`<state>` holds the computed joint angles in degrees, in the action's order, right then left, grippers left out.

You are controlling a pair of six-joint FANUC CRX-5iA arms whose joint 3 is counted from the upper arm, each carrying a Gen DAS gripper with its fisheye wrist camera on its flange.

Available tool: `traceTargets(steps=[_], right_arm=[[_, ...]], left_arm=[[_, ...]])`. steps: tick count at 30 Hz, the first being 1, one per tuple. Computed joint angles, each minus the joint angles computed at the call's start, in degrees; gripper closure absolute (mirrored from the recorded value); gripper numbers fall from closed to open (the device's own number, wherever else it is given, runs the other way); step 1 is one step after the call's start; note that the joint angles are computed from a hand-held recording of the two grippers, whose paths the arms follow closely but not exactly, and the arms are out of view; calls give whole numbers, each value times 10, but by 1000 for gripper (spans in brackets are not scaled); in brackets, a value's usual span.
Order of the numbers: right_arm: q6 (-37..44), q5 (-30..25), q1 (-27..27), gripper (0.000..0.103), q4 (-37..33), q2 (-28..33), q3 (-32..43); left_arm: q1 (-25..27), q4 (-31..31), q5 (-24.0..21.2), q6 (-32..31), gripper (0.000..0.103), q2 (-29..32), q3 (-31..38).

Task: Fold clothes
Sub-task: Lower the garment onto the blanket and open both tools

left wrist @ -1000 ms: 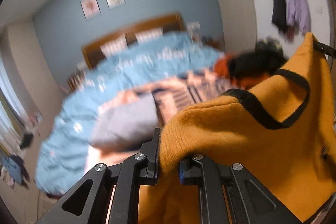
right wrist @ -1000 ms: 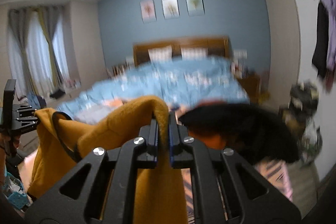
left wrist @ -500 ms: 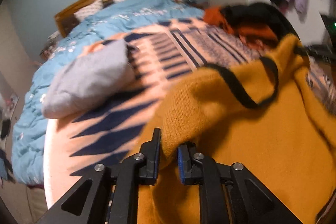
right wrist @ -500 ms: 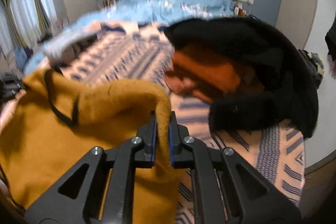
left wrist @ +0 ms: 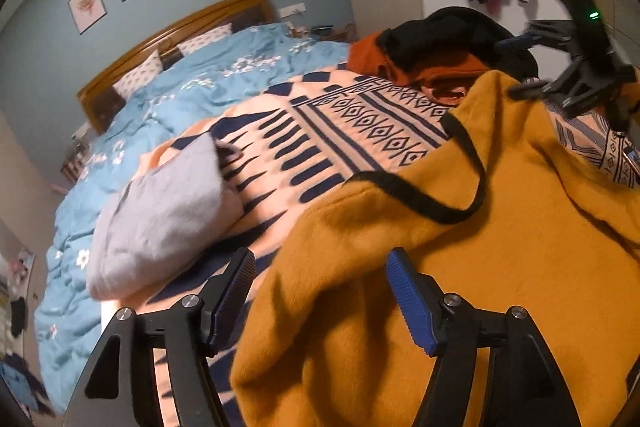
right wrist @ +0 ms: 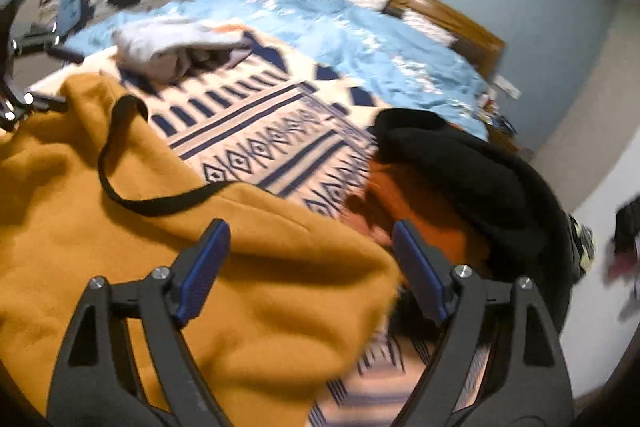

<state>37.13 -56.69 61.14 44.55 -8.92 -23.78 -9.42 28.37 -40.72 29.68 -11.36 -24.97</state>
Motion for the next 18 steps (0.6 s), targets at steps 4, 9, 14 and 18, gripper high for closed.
traceTargets(steps=[4, 9, 14, 18], right_arm=[[117, 7, -38, 19, -103, 59, 62], [243, -15, -72, 88, -237, 82, 121], [183, 35, -68, 92, -202, 29, 79], [53, 86, -84, 93, -123, -9, 48]], left_arm=[[-9, -25, -11, 22, 33, 31, 28], [-10, -50, -23, 50, 77, 56, 50], [-2, -31, -12, 69, 90, 59, 52], [6, 5, -5, 109, 91, 70, 69]])
